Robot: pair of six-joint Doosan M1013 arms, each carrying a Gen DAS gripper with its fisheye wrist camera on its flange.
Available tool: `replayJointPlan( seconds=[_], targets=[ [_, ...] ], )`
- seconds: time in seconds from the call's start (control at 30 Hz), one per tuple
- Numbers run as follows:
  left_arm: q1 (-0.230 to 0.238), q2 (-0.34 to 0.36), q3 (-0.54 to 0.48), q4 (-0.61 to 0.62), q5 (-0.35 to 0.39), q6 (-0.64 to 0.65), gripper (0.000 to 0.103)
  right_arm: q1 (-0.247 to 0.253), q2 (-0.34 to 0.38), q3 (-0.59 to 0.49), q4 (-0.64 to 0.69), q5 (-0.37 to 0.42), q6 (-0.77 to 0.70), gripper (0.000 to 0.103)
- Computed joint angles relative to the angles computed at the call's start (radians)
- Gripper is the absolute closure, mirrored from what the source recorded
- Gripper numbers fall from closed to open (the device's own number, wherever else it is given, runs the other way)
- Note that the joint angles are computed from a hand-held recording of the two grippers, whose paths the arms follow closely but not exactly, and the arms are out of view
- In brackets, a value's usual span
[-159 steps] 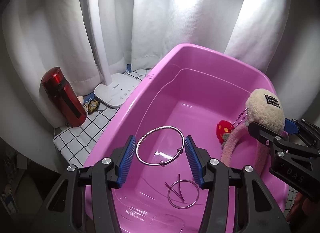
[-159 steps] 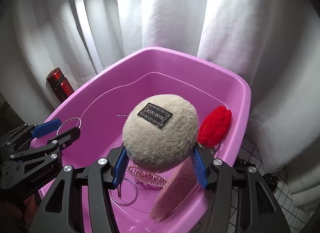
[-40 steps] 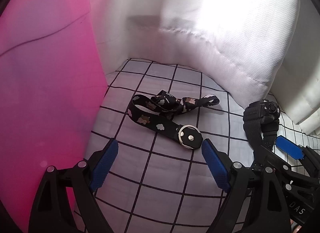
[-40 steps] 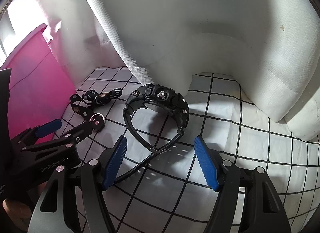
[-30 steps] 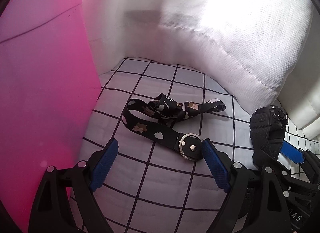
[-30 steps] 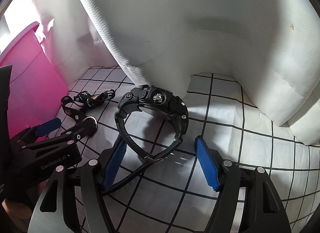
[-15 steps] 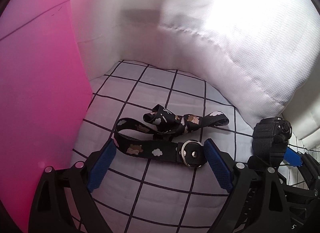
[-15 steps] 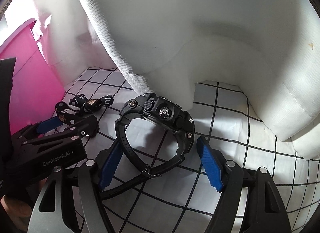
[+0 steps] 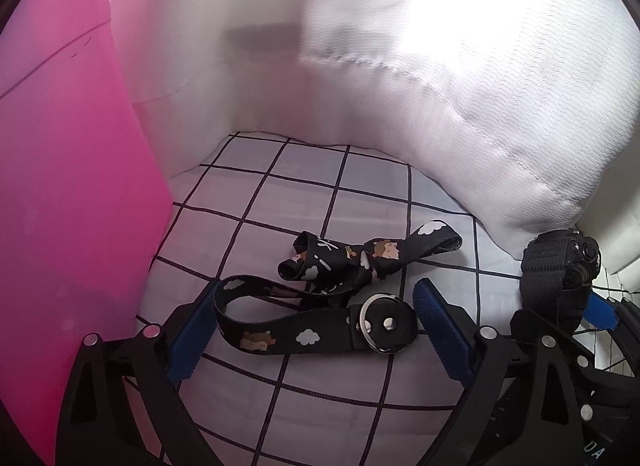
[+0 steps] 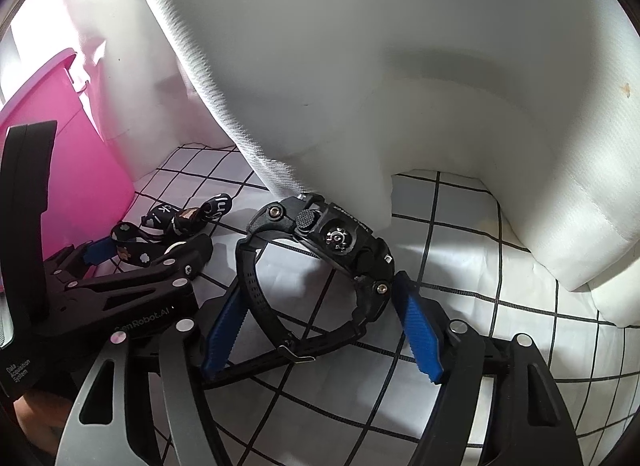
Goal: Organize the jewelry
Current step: 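Close the right tool on the watch band while the left tool grips the lanyard, then lift the watch and lanyard and carry both over the pink tub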
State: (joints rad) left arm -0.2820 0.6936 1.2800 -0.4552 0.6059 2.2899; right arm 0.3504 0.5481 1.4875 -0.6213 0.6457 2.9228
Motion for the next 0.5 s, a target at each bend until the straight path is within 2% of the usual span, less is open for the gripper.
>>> replayJointPlan(
  seconds=[0.1,0.13,0.17,0.23,0.3,0.43,0.5],
  targets=[
    [0.007,-0.026,0.043,-0.06,-0.015,0.083,0.036,0.006,0.0,0.003,-0.02,0.006,0.029,0.038],
    [0.008,-0.031,0.052,-0.08,-0.019,0.107,0.046,0.008,-0.002,0.007,-0.029,0.004,0.044,0.039],
    [0.01,-0.037,0.061,-0.101,-0.021,0.131,0.062,0.01,-0.005,0.013,-0.039,-0.001,0.061,0.039],
    [0.014,-0.043,0.072,-0.129,-0.02,0.17,0.082,0.012,-0.014,0.029,-0.058,-0.011,0.097,0.039],
    [0.021,-0.046,0.075,-0.154,-0.005,0.19,0.084,0.013,-0.025,0.046,-0.066,-0.025,0.126,0.039],
    [0.033,-0.066,0.099,-0.219,-0.002,0.257,0.096,0.019,-0.04,0.068,-0.071,-0.03,0.158,0.039],
    [0.029,-0.08,0.118,-0.236,-0.006,0.274,0.096,0.023,-0.05,0.083,-0.075,-0.036,0.179,0.039]
  ],
)
